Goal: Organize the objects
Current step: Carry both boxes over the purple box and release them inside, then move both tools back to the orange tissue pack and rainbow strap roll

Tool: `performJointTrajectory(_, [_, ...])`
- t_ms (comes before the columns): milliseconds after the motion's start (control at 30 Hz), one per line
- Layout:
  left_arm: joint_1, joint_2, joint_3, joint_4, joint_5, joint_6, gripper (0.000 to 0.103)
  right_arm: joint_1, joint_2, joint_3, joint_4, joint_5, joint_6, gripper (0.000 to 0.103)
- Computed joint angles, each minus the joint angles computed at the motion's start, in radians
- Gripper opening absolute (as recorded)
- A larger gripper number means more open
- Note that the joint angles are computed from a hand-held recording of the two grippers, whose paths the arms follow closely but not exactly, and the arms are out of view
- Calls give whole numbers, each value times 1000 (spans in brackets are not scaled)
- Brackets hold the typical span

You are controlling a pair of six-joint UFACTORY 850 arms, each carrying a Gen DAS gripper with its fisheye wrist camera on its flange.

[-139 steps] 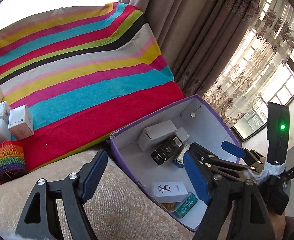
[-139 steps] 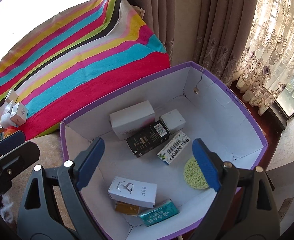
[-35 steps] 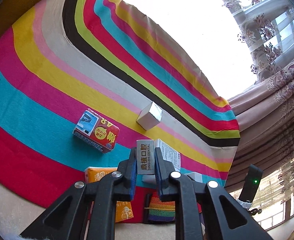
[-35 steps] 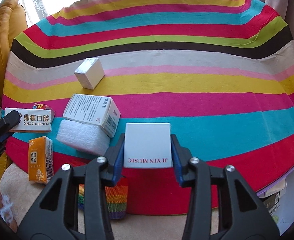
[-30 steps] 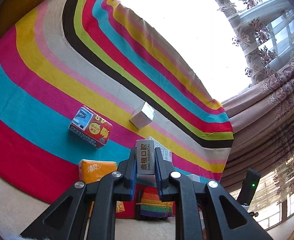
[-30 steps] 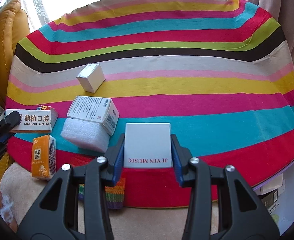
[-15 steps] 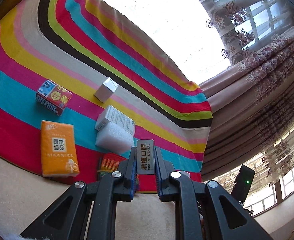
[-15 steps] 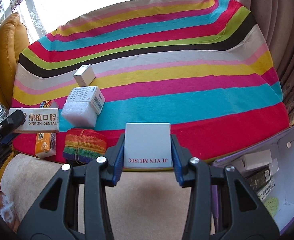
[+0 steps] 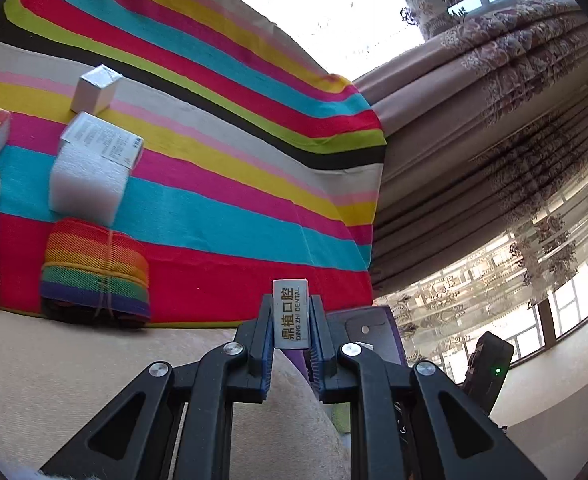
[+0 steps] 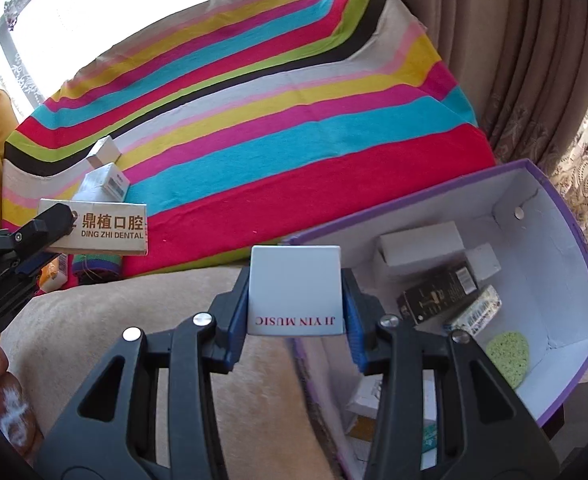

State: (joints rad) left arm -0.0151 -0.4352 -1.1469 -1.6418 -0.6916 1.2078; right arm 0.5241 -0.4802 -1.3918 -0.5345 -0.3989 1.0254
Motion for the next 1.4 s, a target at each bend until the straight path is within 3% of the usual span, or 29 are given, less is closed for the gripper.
performJointTrajectory(533, [-157,-78,-115,231,-15,-154,17,-83,116,166,-18,-56,73,46])
performJointTrajectory(600, [-173,-92,-135,252,-17,-176,21,-86,120,170,-35,-63,101,46])
performJointTrajectory(667, [-180,-93,-139,273,-9,-190,32,-91,123,172,-23,-59,94,48])
performJointTrajectory(867, [-159,-80,-119,237,-12,-196,46,-86,127,170,-47,-55,113,64])
performJointTrajectory(1033, [-139,-53,-92,264,57,-250,49,-76,116,156,-22,-52,84,73])
performJointTrajectory(1333, [-78,10,-29,320,140,-336,49,-35,110,131,-34,-18,55,75])
performJointTrajectory(1400, [-63,30,-9,343,174,-352,53,-24,102,117,-39,-23,53,75])
